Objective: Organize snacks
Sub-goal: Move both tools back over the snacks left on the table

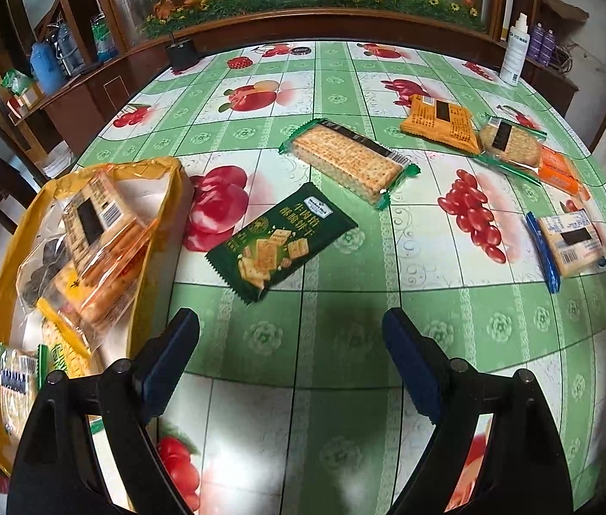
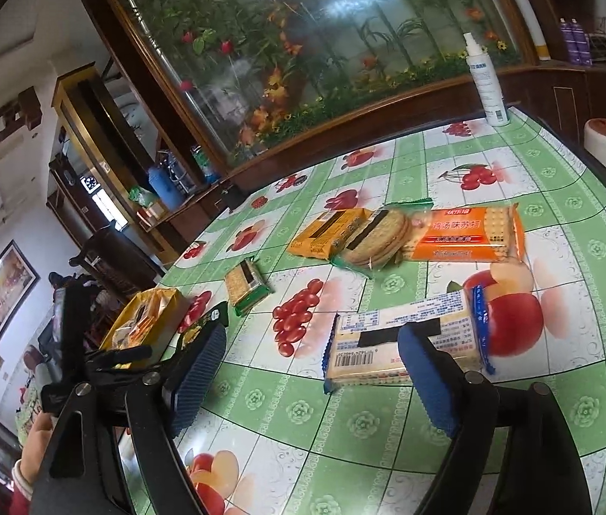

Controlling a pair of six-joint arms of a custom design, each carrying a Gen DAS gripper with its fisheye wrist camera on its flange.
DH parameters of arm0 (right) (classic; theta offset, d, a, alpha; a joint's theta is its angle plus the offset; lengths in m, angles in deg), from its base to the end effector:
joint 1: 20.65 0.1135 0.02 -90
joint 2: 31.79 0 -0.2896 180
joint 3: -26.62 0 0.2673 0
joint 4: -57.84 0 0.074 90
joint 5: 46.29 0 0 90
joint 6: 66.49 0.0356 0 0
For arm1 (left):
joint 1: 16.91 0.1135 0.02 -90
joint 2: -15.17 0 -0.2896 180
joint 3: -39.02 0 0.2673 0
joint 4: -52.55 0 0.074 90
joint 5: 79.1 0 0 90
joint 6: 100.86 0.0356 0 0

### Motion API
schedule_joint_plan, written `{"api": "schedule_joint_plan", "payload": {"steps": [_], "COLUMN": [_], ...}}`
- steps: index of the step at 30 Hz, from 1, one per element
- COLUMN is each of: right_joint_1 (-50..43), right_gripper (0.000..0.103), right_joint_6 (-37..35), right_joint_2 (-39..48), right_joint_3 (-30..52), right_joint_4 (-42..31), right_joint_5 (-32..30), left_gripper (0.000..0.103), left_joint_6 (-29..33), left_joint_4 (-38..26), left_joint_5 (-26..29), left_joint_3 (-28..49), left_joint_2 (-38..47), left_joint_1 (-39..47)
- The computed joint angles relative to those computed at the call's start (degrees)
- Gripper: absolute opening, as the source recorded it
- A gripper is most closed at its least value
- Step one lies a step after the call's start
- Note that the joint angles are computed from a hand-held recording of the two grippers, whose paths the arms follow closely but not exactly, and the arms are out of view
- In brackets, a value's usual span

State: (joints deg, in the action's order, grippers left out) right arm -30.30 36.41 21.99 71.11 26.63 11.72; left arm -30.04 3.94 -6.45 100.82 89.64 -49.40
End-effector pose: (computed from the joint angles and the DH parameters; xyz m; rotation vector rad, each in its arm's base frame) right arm 0.1923 -0.0136 0.2363 0.1459 2.2279 0.6632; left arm 0.2209 -0.1281 0.2392 0.1975 2.5565 0.0660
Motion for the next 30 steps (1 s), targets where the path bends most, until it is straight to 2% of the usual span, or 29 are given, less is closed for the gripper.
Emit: {"api": "schedule_joint_plan", "payload": {"steps": [10,18,23,27,30], "right_joint_1": [-1.6,-4.3,-8.2,-8.7,-6.2], "right_gripper": [0.088,0.088,0.088,0.089,0.089], "right_joint_6": [-0.8,-5.7,-8.8,-7.6,-6.5], "right_joint_2": [-0.6,0.6,6.7,13.5,18.7], "right_joint_3": [0.3,3.1,4.0,5.5,8.1], "right_joint_4": [-1.8,-5.7,-6.5,-3.0,0.1], "right_joint_5": [0.5,1.2,-0.4,-2.1,-1.0], "left_gripper": [0.088,0.088,0.088,0.088,0.088], "left_joint_6": [0.3,0.9,1.2,0.9,0.7], "left_joint_4": [0.7,1.2,1.6,1.6,1.5], "left_joint_5": [3.6,5.7,6.8,7.1,6.7], "left_joint_3": [-2.0,-3.4,-4.4,-4.5,-4.6], "left_joint_2": [-3.7,-5.3,-5.5,-5.5,-5.5], "left_joint_1": [3.0,5.0,5.6,5.1,4.2]}}
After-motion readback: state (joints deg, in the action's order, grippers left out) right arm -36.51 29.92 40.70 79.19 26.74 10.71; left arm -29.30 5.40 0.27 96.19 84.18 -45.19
